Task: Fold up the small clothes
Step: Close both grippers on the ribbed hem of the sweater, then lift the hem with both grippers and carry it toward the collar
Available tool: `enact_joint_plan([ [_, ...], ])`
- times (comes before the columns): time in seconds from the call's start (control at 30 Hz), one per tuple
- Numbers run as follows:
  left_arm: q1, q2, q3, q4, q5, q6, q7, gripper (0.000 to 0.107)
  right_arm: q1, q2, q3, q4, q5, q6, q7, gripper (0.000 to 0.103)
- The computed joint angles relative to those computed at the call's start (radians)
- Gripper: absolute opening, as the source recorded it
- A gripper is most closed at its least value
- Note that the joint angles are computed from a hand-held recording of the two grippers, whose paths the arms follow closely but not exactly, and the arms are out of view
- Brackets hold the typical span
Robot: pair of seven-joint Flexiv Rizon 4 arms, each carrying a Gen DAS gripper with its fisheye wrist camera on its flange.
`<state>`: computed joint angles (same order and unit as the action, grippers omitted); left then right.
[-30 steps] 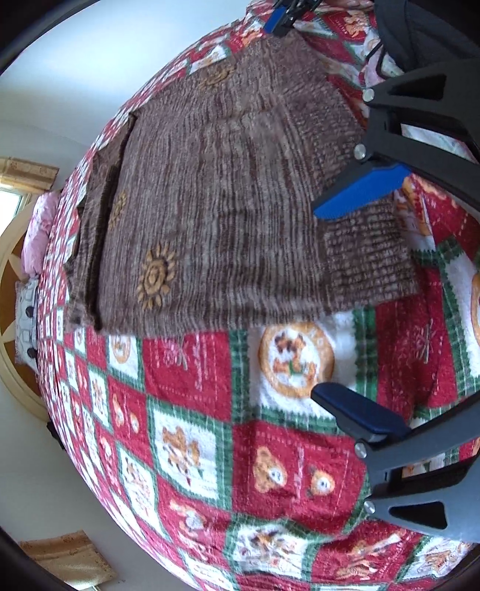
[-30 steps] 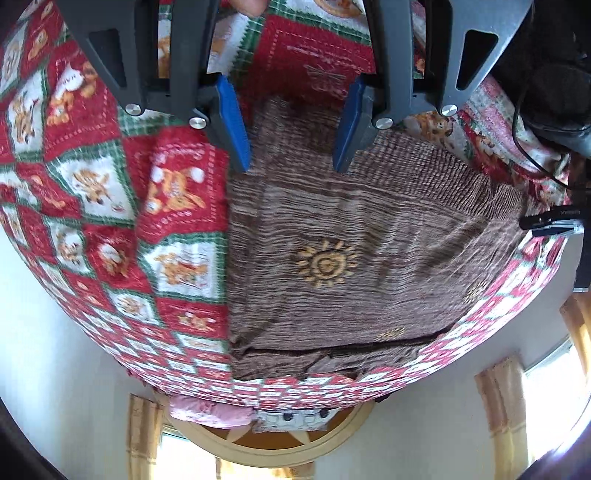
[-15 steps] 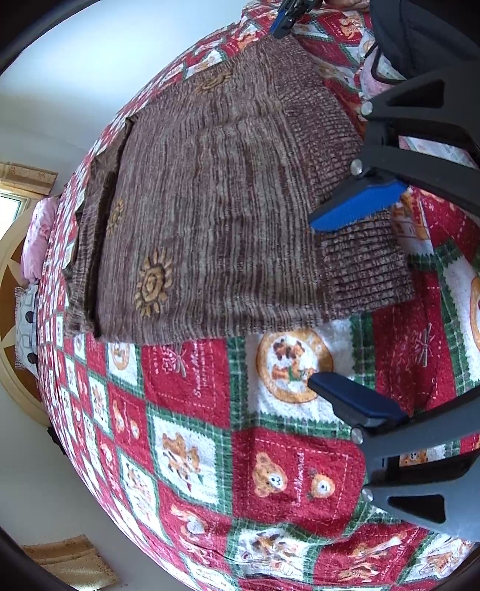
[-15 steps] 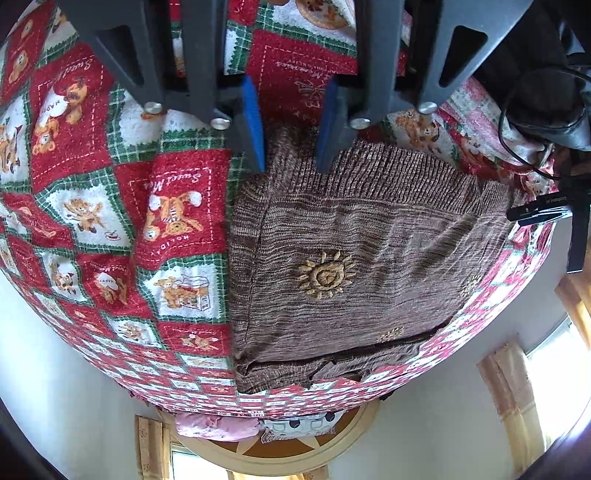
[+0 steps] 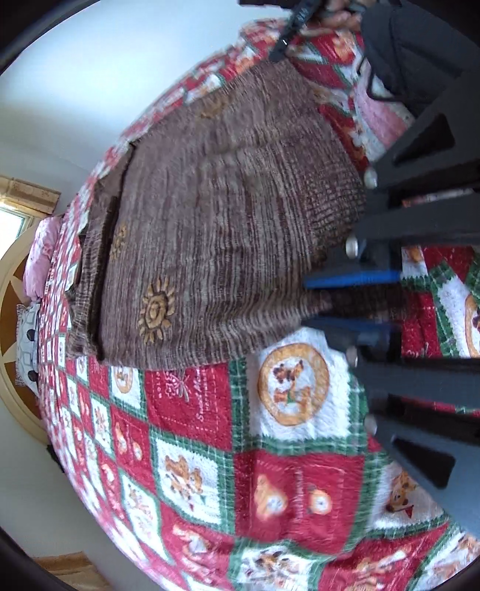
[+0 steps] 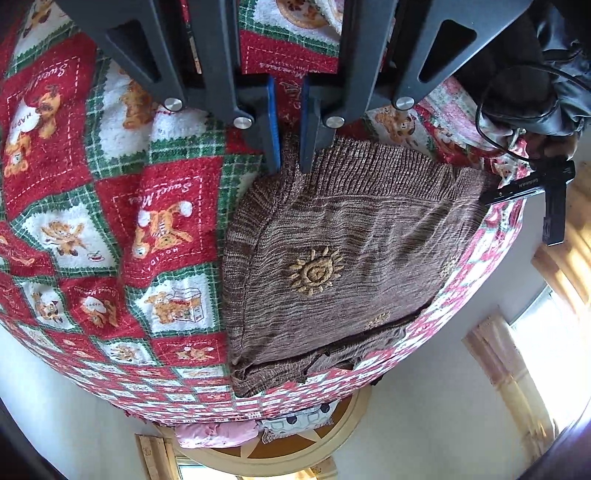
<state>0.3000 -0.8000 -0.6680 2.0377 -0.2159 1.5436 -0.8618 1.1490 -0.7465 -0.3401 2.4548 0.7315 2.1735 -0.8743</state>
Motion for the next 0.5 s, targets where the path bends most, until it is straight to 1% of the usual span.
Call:
enact_joint_plan([
  [0.07,0.045,-0.012,-0.045,-0.005,-0.019,-0.039,0.006,0.010,-0.040,0.004,0.043,0.003,-0.015,0.040,0.005,0.008],
  [0.17,0.106,-0.027,-0.106,-0.006,-0.059,-0.080,0.017,0.009,-0.152,0.006,0.159,0.007,-0.041,0.153,0.014,0.008],
  [0.2,0.119,-0.029,-0.120,-0.004,-0.069,-0.084,0.023,0.009,-0.172,0.006,0.181,0.008,-0.038,0.176,0.010,0.008],
  [0.37,0.189,-0.048,-0.203,0.020,-0.069,-0.058,0.056,0.008,-0.269,0.001,0.292,0.012,-0.026,0.315,-0.004,0.007],
  [0.5,0.244,-0.074,-0.268,0.039,-0.033,-0.034,0.065,0.008,-0.342,-0.001,0.375,0.016,-0.034,0.439,-0.016,0.007],
])
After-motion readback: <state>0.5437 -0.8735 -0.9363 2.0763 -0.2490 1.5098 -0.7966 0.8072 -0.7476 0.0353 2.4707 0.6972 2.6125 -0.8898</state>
